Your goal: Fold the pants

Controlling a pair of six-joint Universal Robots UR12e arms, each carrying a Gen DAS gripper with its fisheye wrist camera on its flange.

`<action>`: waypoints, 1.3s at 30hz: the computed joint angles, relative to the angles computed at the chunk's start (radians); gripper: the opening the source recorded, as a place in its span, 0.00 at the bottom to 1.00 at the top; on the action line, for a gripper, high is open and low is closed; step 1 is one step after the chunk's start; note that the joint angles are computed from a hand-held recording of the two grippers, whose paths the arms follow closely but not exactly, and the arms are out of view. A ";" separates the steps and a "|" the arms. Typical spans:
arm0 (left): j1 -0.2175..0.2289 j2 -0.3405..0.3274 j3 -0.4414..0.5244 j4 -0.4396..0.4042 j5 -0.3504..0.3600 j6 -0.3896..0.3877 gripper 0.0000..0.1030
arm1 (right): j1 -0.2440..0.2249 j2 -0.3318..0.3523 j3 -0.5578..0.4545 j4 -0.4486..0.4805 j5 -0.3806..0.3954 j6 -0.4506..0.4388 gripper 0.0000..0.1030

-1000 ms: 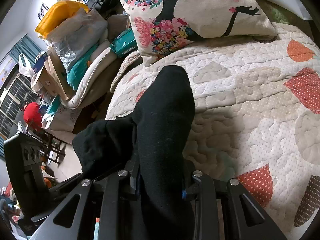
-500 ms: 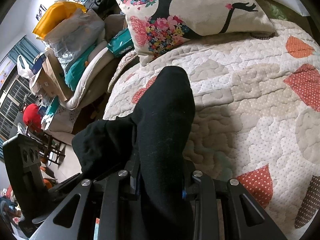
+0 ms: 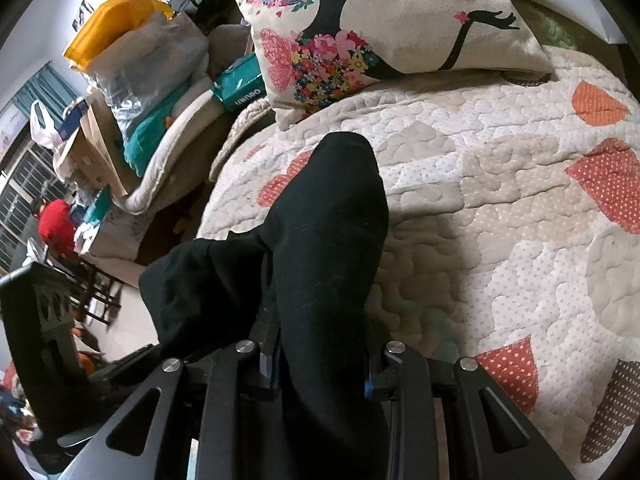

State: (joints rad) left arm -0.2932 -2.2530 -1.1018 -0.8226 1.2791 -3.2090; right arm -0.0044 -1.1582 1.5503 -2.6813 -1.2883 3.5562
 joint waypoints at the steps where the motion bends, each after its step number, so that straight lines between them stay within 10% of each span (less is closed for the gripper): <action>1: 0.002 -0.002 0.002 -0.006 -0.004 -0.005 0.58 | 0.001 0.001 -0.001 0.004 -0.009 0.000 0.34; 10: 0.047 -0.024 0.032 -0.099 -0.180 -0.115 0.71 | -0.027 0.002 0.034 -0.006 -0.008 0.150 0.65; 17: 0.094 -0.012 0.009 -0.114 -0.296 -0.236 0.71 | -0.052 -0.064 0.106 -0.104 -0.014 0.287 0.66; 25: 0.128 0.053 -0.092 -0.105 -0.343 -0.265 0.72 | -0.021 -0.200 0.192 -0.034 -0.120 0.212 0.67; 29: 0.115 0.131 -0.185 -0.001 -0.201 -0.200 0.72 | 0.017 -0.247 0.239 0.001 -0.153 0.155 0.67; 35: 0.024 0.294 -0.410 0.405 0.261 -0.046 0.72 | 0.095 -0.293 0.286 0.006 -0.248 0.056 0.67; 39: -0.014 0.362 -0.515 0.650 0.415 -0.019 0.95 | 0.145 -0.306 0.299 -0.009 -0.342 0.010 0.67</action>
State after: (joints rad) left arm -0.3068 -1.8906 -1.6171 -0.1729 1.6940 -3.2278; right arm 0.1408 -1.4638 1.8494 -2.6904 -1.6302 3.5665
